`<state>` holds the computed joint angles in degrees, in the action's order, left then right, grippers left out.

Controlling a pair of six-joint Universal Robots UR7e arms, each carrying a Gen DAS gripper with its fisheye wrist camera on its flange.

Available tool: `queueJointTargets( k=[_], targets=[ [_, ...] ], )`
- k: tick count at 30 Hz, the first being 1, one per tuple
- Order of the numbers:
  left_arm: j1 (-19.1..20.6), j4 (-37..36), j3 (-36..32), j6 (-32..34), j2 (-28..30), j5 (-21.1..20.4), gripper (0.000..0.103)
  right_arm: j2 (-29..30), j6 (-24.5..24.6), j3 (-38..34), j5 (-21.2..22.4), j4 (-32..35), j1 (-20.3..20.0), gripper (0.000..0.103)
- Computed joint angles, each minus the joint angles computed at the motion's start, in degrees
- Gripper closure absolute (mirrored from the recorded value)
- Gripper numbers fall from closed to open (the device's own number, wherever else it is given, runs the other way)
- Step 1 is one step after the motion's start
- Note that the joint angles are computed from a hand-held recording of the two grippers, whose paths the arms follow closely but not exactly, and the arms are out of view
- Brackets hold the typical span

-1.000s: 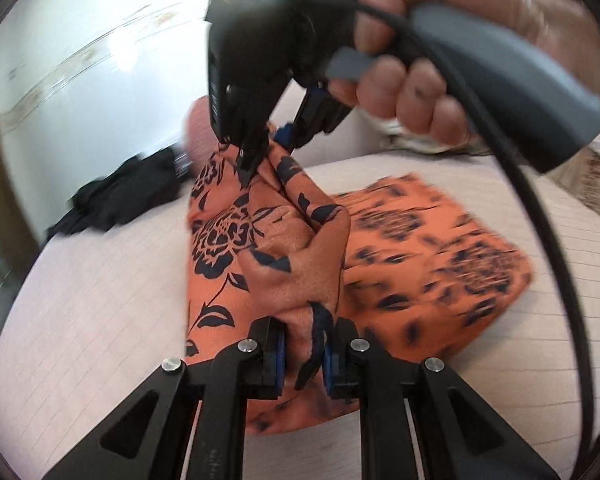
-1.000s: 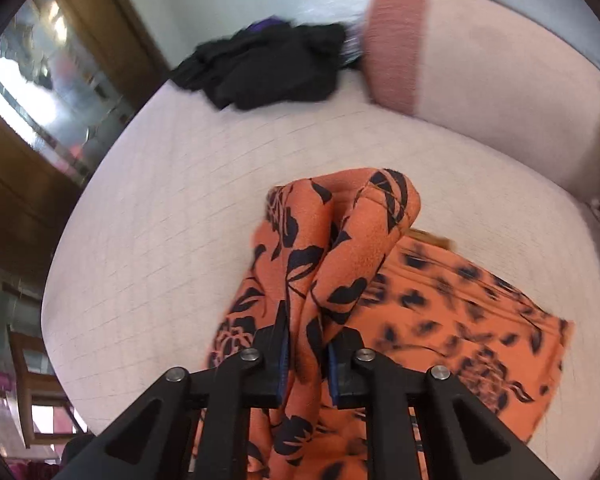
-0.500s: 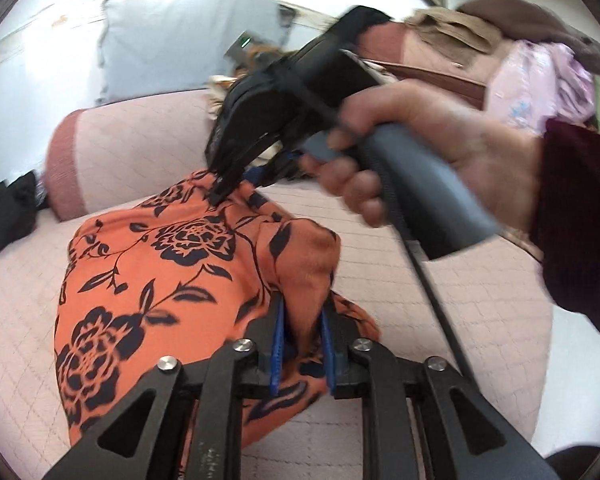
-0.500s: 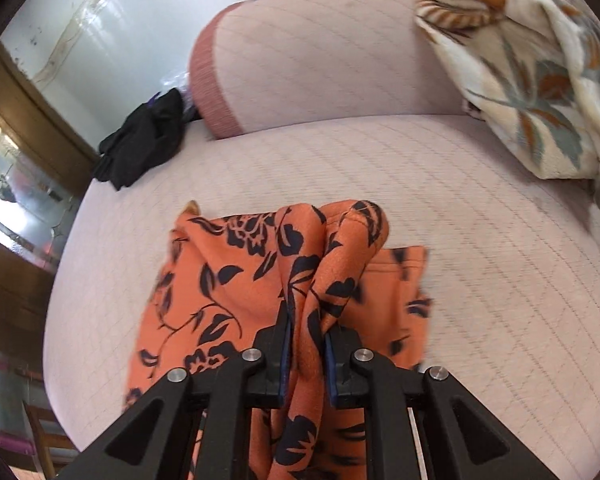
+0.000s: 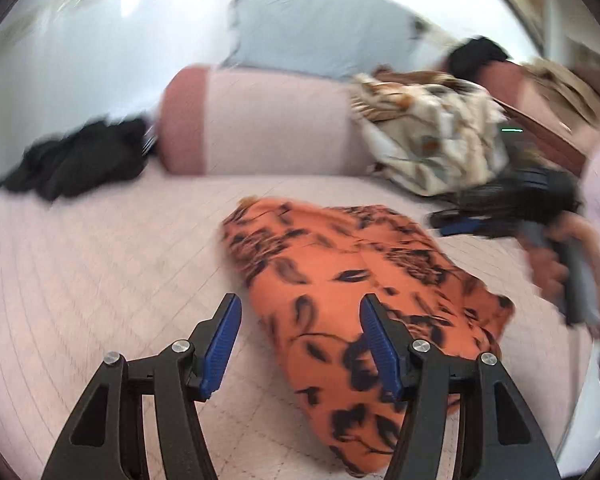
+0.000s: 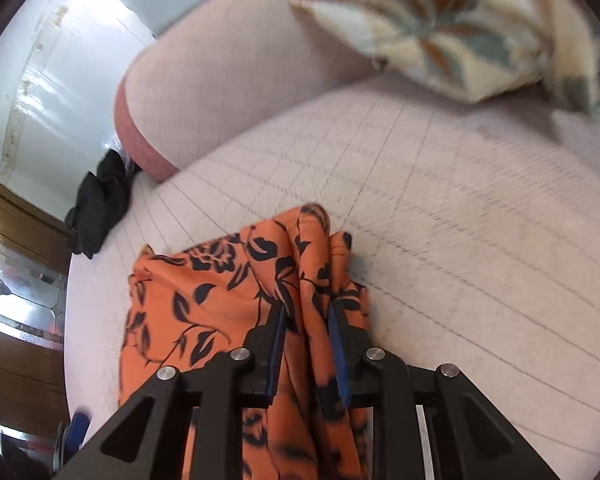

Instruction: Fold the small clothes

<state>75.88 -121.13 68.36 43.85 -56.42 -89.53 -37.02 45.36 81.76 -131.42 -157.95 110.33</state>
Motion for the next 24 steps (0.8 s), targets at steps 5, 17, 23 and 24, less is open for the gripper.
queueJointTargets(
  k=[5, 17, 23, 24],
  targets=[
    [-1.0, -6.9, 5.3, 4.0, -1.1, 4.9, 0.041, 0.3, -4.6, -0.8, -1.2, 2.1, 4.5, 0.077],
    [-1.6, -7.6, 7.6, 9.8, -0.5, 13.0, 0.040, -1.6, 10.3, 9.0, -6.9, 6.8, 8.6, 0.066],
    [-1.4, -8.1, 7.9, 10.8, -0.7, 12.9, 0.039, -0.3, 8.4, 11.6, -4.0, -4.3, 7.2, 0.067],
    [-1.4, -7.7, 7.6, 10.5, -0.7, 12.9, 0.039, 0.3, 8.4, 10.6, -5.7, -2.2, 7.7, 0.077]
  ],
)
